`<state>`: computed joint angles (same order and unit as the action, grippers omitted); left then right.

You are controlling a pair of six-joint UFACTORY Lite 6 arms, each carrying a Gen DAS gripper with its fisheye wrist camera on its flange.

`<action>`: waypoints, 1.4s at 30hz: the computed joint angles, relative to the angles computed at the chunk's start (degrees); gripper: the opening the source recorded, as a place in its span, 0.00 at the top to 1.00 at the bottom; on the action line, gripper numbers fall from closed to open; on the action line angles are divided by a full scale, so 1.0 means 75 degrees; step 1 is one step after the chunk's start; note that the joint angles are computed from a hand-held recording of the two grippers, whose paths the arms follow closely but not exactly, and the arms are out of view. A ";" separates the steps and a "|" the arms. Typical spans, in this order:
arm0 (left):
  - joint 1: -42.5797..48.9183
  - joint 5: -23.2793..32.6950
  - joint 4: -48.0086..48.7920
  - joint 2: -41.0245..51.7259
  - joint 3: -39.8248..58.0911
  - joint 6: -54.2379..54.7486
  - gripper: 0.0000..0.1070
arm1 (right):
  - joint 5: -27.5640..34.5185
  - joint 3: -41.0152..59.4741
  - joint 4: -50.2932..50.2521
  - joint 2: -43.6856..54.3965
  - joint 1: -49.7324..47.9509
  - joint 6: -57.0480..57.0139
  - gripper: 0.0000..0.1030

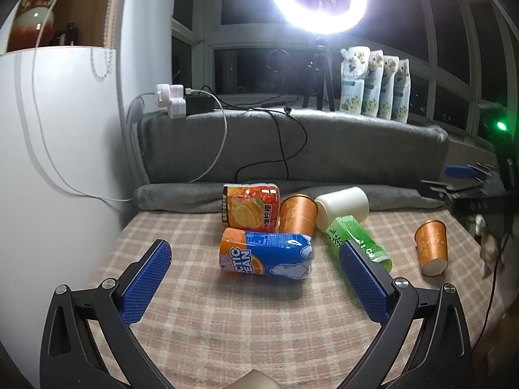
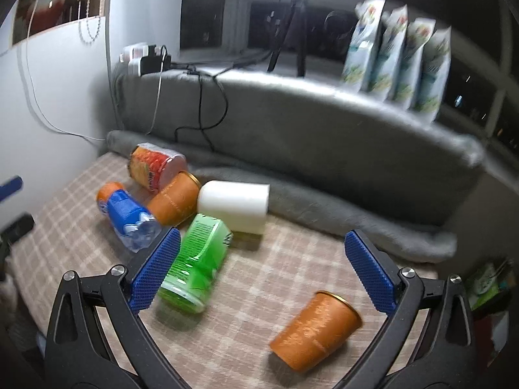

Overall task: Flip cup upright
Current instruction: 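Move the left tool to the white cup and close its fingers around it, then lift the white cup with the left tool and rotate it opening-up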

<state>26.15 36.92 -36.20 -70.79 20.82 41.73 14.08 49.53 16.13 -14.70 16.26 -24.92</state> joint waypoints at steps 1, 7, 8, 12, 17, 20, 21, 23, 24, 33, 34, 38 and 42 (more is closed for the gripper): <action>-0.0185 -0.0127 0.0153 0.0103 0.0018 -0.0052 0.04 | 0.0182 0.0213 0.0427 0.0243 -0.0067 -0.0351 0.00; -0.1556 -0.0731 0.0275 0.2133 0.0948 0.0843 0.04 | 0.0260 0.0272 0.1277 0.0565 -0.0055 -0.0786 0.00; -0.1835 -0.0756 0.0206 0.2870 0.1370 0.1122 0.04 | 0.0262 0.0159 0.1600 0.0510 -0.0113 -0.1037 0.00; -0.2869 -0.0835 0.0636 0.5174 0.2825 0.1328 0.04 | 0.0463 -0.0348 0.2848 0.0072 -0.0614 -0.2131 0.00; -0.4107 -0.0753 0.1868 0.7659 0.4756 0.0759 0.10 | 0.0911 -0.1083 0.4083 -0.0851 -0.1799 -0.3398 0.00; -0.4732 -0.0667 0.2696 0.8830 0.5764 0.0213 0.13 | 0.1272 -0.1498 0.4601 -0.1351 -0.2676 -0.4042 0.00; -0.4914 -0.0587 0.2982 0.9263 0.6150 0.0078 0.15 | 0.1423 -0.1624 0.4779 -0.1485 -0.3020 -0.4285 0.00; -0.5350 -0.0421 0.3849 1.0358 0.7207 -0.0589 0.16 | 0.1786 -0.1808 0.5179 -0.1640 -0.3747 -0.4807 0.00; -0.5447 -0.0223 0.3970 1.0761 0.7633 -0.0644 0.16 | 0.1959 -0.1888 0.5382 -0.1686 -0.4107 -0.5069 0.00; -0.5971 0.1670 0.5118 1.4142 1.1595 -0.1361 0.16 | 0.2761 -0.1972 0.6442 -0.1250 -0.6197 -0.6583 0.00; -0.5998 0.1765 0.5284 1.4385 1.1883 -0.1451 0.16 | 0.2783 -0.1989 0.6558 -0.1190 -0.6295 -0.6745 0.00; -0.5996 0.2354 0.5572 1.5265 1.3068 -0.1437 0.16 | 0.2872 -0.2024 0.6990 -0.0904 -0.6526 -0.7237 0.00; -0.6053 0.2764 0.5733 1.5883 1.3850 -0.1400 0.16 | 0.2941 -0.2039 0.7195 -0.0754 -0.6642 -0.7444 0.00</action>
